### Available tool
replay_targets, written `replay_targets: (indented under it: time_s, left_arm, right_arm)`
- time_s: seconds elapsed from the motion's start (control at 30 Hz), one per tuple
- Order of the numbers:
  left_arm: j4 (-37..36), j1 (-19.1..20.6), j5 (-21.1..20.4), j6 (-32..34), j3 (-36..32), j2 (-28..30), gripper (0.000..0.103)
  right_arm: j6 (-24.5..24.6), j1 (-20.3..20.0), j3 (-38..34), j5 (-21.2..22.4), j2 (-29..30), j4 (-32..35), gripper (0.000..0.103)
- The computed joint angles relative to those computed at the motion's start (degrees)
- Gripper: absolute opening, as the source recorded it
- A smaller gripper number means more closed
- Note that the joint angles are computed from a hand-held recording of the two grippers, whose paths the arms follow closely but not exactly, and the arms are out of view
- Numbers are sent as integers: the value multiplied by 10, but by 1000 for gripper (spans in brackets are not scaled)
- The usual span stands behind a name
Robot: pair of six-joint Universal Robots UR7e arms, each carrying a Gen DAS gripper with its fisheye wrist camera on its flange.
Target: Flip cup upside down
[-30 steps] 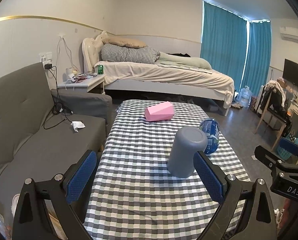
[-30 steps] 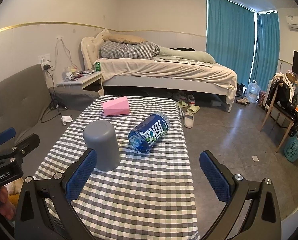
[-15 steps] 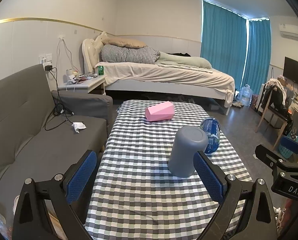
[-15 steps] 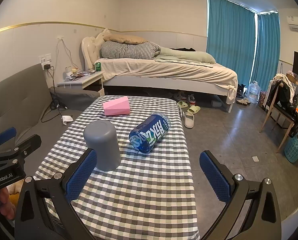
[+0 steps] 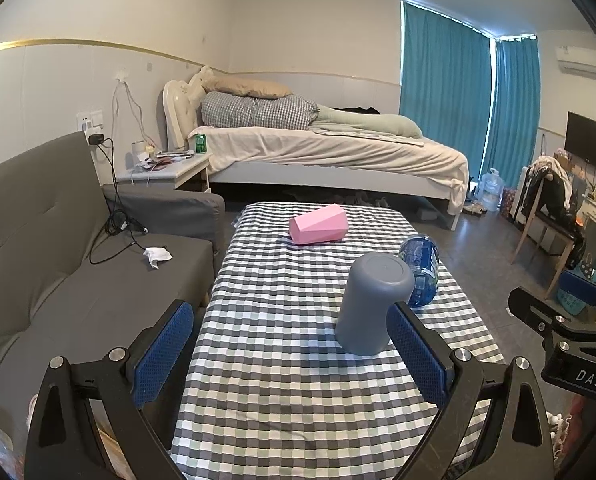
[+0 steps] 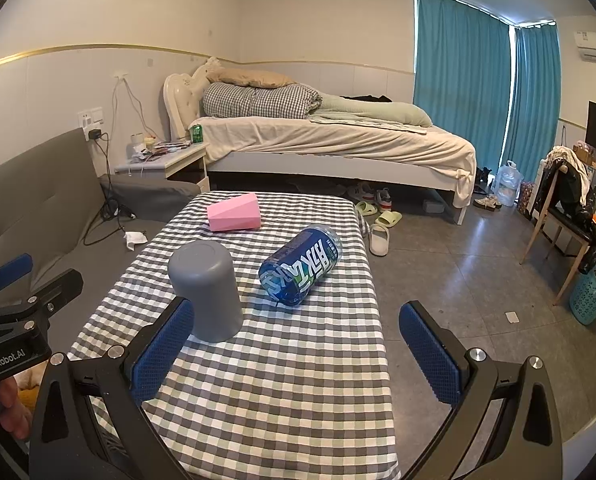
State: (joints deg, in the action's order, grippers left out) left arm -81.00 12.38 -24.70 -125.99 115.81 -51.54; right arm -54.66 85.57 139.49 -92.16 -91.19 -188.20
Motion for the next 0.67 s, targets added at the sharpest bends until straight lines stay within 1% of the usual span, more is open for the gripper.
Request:
replay_targets:
  time_s: [0.13, 0.4, 0.67]
  left_arm:
    - [16, -2, 0, -12, -5, 2, 100]
    - [16, -1, 1, -9, -6, 1, 100]
    - [33, 0, 2, -10, -13, 5, 100]
  right_arm:
    - [0, 1, 0, -1, 1, -1, 103]
    - [1, 1, 1, -2, -1, 4, 103]
    - [5, -1, 1, -3, 0, -2, 103]
